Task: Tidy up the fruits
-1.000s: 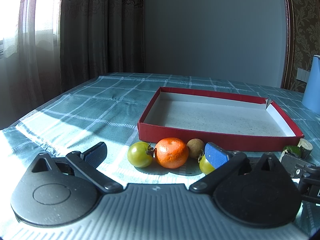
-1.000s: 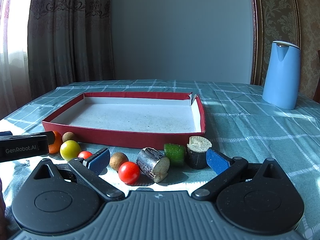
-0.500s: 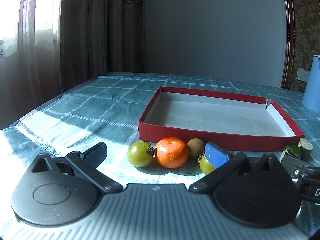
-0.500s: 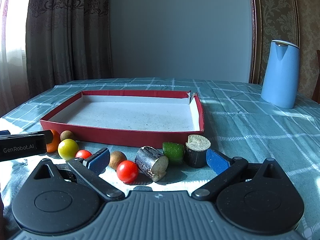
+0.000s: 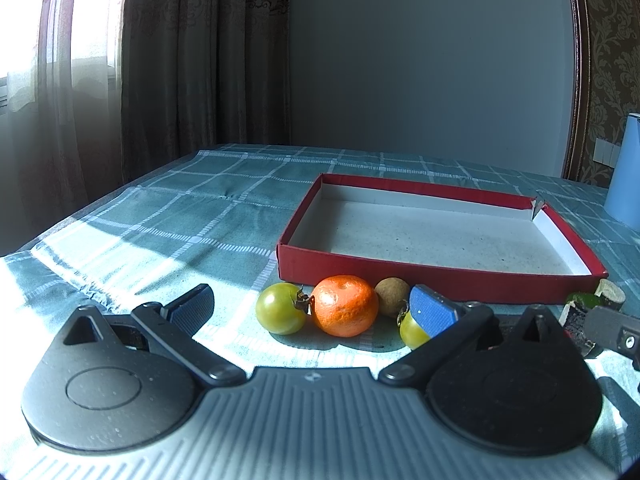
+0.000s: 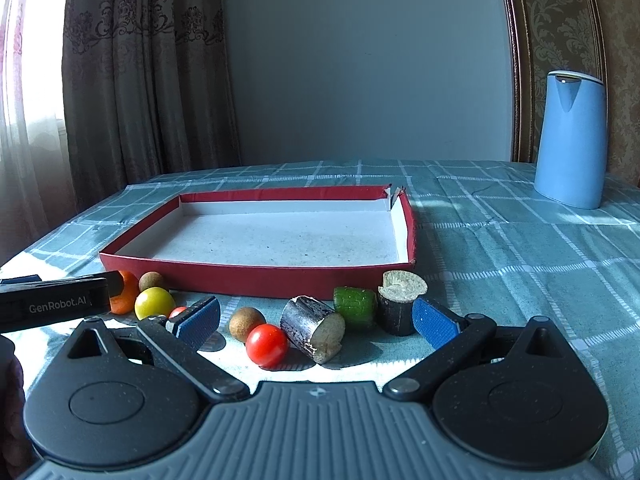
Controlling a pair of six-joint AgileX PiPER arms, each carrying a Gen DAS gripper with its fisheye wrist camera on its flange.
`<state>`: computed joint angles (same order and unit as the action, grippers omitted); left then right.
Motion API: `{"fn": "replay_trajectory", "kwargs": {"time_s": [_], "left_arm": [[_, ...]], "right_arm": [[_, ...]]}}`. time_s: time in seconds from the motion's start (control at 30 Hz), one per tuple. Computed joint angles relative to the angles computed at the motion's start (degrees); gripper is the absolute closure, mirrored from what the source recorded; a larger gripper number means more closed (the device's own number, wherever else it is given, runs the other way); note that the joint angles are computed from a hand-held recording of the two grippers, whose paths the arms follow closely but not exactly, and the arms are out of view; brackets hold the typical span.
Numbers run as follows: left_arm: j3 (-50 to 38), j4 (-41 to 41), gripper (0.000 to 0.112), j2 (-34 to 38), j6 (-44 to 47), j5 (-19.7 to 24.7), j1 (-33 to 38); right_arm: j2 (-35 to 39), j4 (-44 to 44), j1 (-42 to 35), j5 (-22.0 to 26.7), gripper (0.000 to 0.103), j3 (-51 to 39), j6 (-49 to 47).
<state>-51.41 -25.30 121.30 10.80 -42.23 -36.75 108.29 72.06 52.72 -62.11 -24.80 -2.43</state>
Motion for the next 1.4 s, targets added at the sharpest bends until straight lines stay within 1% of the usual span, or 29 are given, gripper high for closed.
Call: {"fn": "replay_trajectory", "kwargs": {"time_s": [0.03,0.1,0.23,0.33,0.47,0.6,0.63,0.67,0.7,0.8,0.93,1.0,1.03,1.1,1.13,1.23,1.3,1.33,1.37,1.4], "left_arm": [[0.0,0.0,0.009,0.0,0.0,0.0,0.0],[0.2,0.1,0.009,-0.1,-0.2,-0.2,0.0],[0.2,0.4,0.009,-0.2,-0.4,-0.2,0.1],[0.2,-0.1,0.009,-0.2,0.0,0.0,0.0],[-0.1,-0.9,0.009,-0.3,0.7,0.4,-0.2],[-0.1,-0.9,0.009,-0.3,0.7,0.5,-0.2],[-0.1,-0.9,0.009,-0.3,0.6,0.5,-0.2],[-0.1,-1.0,0.009,-0.3,0.7,0.4,-0.2],[-0.1,-0.9,0.009,-0.3,0.6,0.5,-0.1],[-0.1,-0.8,0.009,-0.3,0.6,0.4,-0.2],[-0.1,-0.7,0.009,-0.4,0.5,0.6,-0.2],[-0.2,-0.7,0.009,-0.4,0.6,0.7,-0.2],[-0.2,-0.6,0.009,-0.4,0.5,0.7,-0.1],[-0.2,-0.5,0.009,-0.4,0.4,0.9,-0.1],[-0.2,-0.3,0.009,-0.4,0.3,0.9,0.0],[-0.3,0.2,0.009,-0.4,0.1,1.3,0.1],[-0.4,0.4,0.009,-0.4,0.1,1.6,0.2],[-0.5,0.5,0.009,-0.4,0.0,1.7,0.3],[-0.5,0.6,0.009,-0.4,-0.1,1.8,0.3],[-0.5,0.7,0.009,-0.4,-0.1,1.9,0.4]], "right_arm": [[-0.7,-2.8,-0.1,-0.7,0.000,2.5,4.1],[-2.1,-5.7,-0.4,-1.0,0.000,5.9,8.7],[-4.1,-8.0,-0.9,-0.6,0.000,10.8,12.2],[-5.3,-6.2,0.0,0.1,0.000,12.2,9.3],[-5.5,-3.1,2.6,-1.3,0.000,12.8,6.3],[-5.5,-1.6,3.2,-2.7,0.001,12.5,2.7],[-5.6,-1.0,3.3,-2.8,0.008,12.4,1.5],[-6.3,-1.6,2.5,-1.9,0.022,12.3,-0.2],[-6.9,-2.4,1.7,-0.9,0.027,12.4,-1.1],[-6.4,-4.1,-0.3,-1.0,0.028,13.1,-1.1],[-6.7,-12.2,-7.0,0.2,0.028,15.0,-0.7],[-7.1,-16.7,-10.8,0.3,0.032,15.6,-1.3],[-7.6,-20.2,-13.6,1.1,0.036,15.6,-2.3],[-8.5,-27.2,-19.5,4.5,0.039,15.0,-4.0],[-8.6,-29.6,-21.8,5.9,0.043,14.5,-4.7],[-8.0,-37.9,-28.5,9.6,0.043,12.4,-5.8],[-7.6,-38.0,-29.5,10.6,0.045,11.1,-7.9],[-7.4,-38.1,-29.7,10.6,0.048,10.7,-8.5],[-7.3,-40.1,-30.7,10.2,0.051,10.7,-8.2],[-7.5,-40.5,-31.1,10.7,0.056,10.4,-8.7]]}}
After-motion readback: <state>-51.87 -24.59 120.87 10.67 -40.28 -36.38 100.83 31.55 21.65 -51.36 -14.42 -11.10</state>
